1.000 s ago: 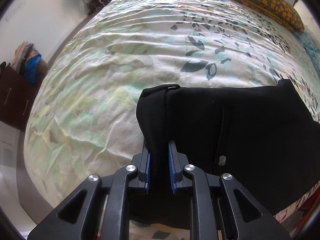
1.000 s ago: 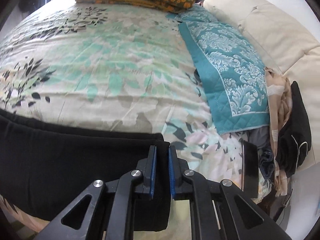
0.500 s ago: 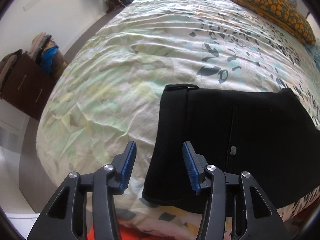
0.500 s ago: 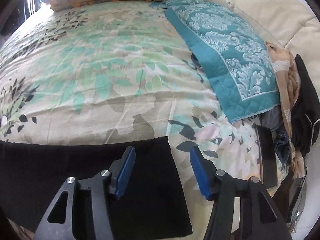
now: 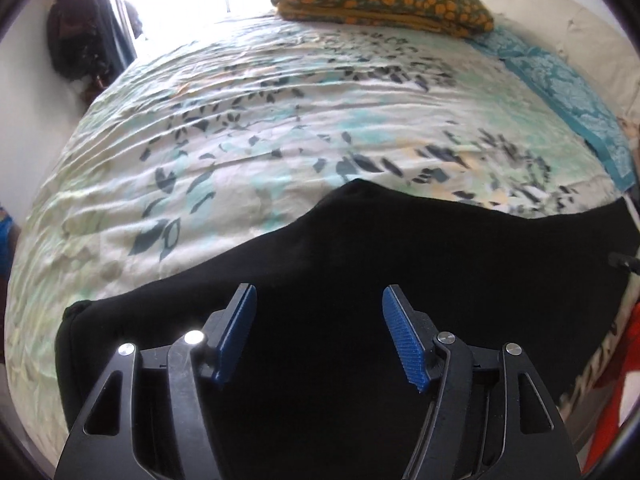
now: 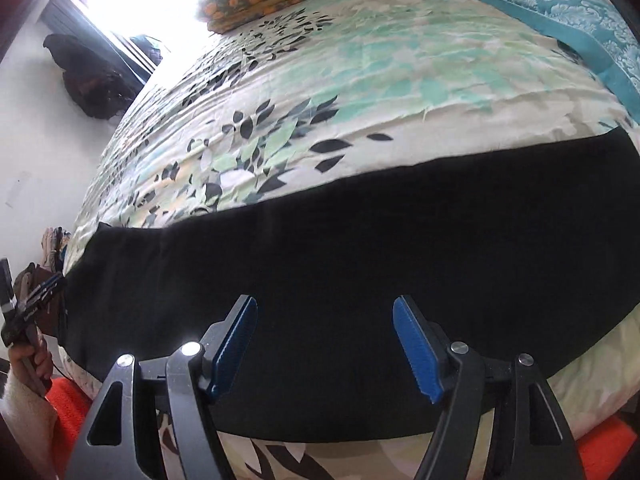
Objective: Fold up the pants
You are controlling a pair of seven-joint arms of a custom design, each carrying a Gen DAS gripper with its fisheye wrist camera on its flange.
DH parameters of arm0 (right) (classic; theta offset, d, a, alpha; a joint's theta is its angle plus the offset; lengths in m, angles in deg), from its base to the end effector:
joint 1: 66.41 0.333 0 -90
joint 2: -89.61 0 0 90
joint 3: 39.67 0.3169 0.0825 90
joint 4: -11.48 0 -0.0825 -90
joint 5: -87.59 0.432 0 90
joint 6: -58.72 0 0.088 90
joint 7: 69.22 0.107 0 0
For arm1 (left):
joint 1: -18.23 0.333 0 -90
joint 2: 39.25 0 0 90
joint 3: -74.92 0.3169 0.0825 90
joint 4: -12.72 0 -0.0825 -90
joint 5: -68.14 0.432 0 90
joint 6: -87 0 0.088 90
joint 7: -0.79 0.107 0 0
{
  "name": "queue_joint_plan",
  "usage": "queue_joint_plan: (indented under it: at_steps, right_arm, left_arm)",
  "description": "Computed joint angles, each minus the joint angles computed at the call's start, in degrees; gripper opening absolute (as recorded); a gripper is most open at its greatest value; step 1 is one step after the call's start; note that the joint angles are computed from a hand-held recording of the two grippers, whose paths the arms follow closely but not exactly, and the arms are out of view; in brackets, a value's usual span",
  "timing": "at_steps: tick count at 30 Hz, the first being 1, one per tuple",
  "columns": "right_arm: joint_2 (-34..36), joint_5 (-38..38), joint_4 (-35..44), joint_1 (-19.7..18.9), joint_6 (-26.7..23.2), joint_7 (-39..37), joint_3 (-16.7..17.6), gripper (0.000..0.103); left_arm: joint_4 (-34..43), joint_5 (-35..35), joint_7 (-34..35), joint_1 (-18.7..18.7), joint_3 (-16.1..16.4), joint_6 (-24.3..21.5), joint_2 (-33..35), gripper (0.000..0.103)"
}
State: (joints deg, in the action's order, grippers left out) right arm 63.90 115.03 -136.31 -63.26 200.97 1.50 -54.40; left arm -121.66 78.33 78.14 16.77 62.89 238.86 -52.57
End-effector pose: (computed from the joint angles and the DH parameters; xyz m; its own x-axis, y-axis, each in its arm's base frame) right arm 0.4578 -0.0936 0.4175 -0.1040 -0.9173 -0.3844 -0.8964 0.2539 -0.3634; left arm 0.5337 -0.1360 0.4579 -0.1313 -0.9876 -0.0865 -0.8399 0.1572 -0.5194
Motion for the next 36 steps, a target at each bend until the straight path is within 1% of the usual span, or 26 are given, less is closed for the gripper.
queue_joint_plan:
  at_steps: [1,2,3,4,5,6,8,9,10,11,12,13,15,16,17,19,21,23,25,27,29,31,32,33,34,36]
  right_arm:
    - [0.12,-1.16,-1.19,-0.13,2.09,-0.12,1.06,0.071]
    - [0.02,-2.17,-2.26,-0.04,3.95,-0.82,1.56,0.071]
    - [-0.22,-3.19,-2.89,-0.08,5.17,-1.37,1.67,0.071]
    - [-0.78,-5.31,-3.20,-0.75,5.30,-0.48,2.49,0.071]
    - [-1.45,-8.03,-3.28,-1.76,4.90,1.14,3.56,0.071]
    - [-2.65,-9.68,-3.51,-2.28,4.56,1.69,3.50,0.071]
    - [-6.14,-9.56,-5.12,-1.20,4.79,1.25,2.03,0.074]
    - [-7.73,-9.22,-5.96,-0.22,4.58,0.65,1.37,0.076]
    - [-9.07,-9.58,-6.91,0.53,4.45,0.01,1.27,0.078]
    - [-9.94,-11.01,-7.84,0.78,4.41,-0.24,2.04,0.079]
    - [-10.10,-13.09,-8.47,0.72,4.12,0.08,3.33,0.079]
    - [-9.33,-15.36,-8.47,0.68,3.13,0.61,4.58,0.079]
    - [-8.46,-18.95,-9.09,-0.03,3.50,3.48,6.72,0.084]
    - [-8.35,-19.08,-9.30,0.12,4.34,4.79,6.42,0.094]
    - [-7.72,-19.06,-8.90,0.22,4.00,6.09,5.91,0.100]
    - [-6.66,-18.16,-8.49,1.04,3.71,6.60,4.21,0.103]
    - [-6.76,-18.47,-8.73,1.12,4.16,6.85,4.08,0.103]
    - [-7.48,-20.32,-8.66,0.19,3.33,8.52,5.24,0.102]
    - [-10.43,-22.33,-9.72,-0.92,3.32,11.89,6.95,0.102]
    - [-14.61,-21.98,-11.79,0.67,4.86,11.81,6.07,0.102]
    - [-17.22,-23.24,-13.47,1.54,6.31,12.16,6.73,0.102]
    - [-17.11,-25.15,-13.87,2.36,6.04,12.44,7.64,0.102]
    - [-16.10,-25.93,-13.65,2.91,5.53,12.37,7.82,0.102]
    - [-14.77,-26.55,-13.14,3.20,4.63,12.57,7.96,0.102]
    - [-13.53,-26.35,-12.56,3.69,3.59,12.82,7.54,0.103]
    - [-12.96,-24.50,-11.68,4.48,3.30,12.75,5.64,0.102]
  left_arm:
    - [1.48,4.62,-5.65,2.33,-1.70,-1.82,1.94,0.069]
    - [2.77,6.36,-8.90,3.23,-1.52,-3.06,3.75,0.069]
    - [3.01,4.27,-9.04,2.90,-0.09,-2.74,4.50,0.068]
    - [2.66,1.72,-8.54,2.39,1.12,-1.82,4.18,0.064]
    - [2.23,2.23,-9.80,2.44,1.23,-2.25,3.06,0.061]
    - [2.14,3.47,-11.24,2.61,0.92,-3.23,1.94,0.061]
    - [0.04,-0.02,-8.97,1.08,1.74,-2.34,-1.43,0.062]
    - [-1.51,-2.85,-6.89,-0.08,2.24,-1.78,-3.59,0.067]
    - [-3.17,-5.08,-5.45,-1.04,2.30,-1.78,-5.88,0.075]
    - [-5.12,-7.32,-4.22,-2.08,2.26,-2.03,-8.34,0.079]
    - [-6.84,-9.39,-3.20,-3.14,2.05,-2.49,-10.32,0.086]
    - [-8.39,-11.05,-2.22,-4.23,1.60,-3.33,-11.90,0.088]
    - [-11.20,-11.97,-1.13,-5.65,-0.40,-5.53,-14.28,0.088]
    - [-12.07,-10.73,-1.79,-5.46,-2.24,-6.46,-14.76,0.088]
    - [-13.06,-8.77,-3.08,-5.00,-4.29,-7.46,-15.30,0.088]
    - [-13.81,-3.72,-7.20,-3.46,-8.22,-9.34,-15.10,0.088]
    - [-14.16,-0.07,-9.77,-3.17,-9.60,-9.23,-15.47,0.089]
    - [-13.59,-1.29,-9.64,-4.78,-7.64,-10.59,-15.88,0.089]
    - [-15.42,-3.63,-9.16,-6.14,-5.31,-7.95,-18.47,0.089]
    - [-16.53,-2.74,-11.01,-4.31,-5.87,-6.52,-20.30,0.089]
    - [-17.05,-2.09,-14.23,-1.52,-6.20,-5.73,-20.69,0.089]
    - [-17.31,-2.60,-16.51,0.41,-5.43,-5.70,-19.92,0.090]
    - [-16.83,-3.37,-16.55,0.68,-4.55,-7.22,-18.82,0.090]
    - [-16.77,-5.02,-15.04,-0.17,-2.81,-7.68,-17.99,0.092]
    - [-17.39,-5.53,-14.53,-0.40,-2.33,-6.85,-18.45,0.092]
    - [-18.11,-5.42,-15.03,-0.22,-2.97,-6.48,-20.37,0.092]
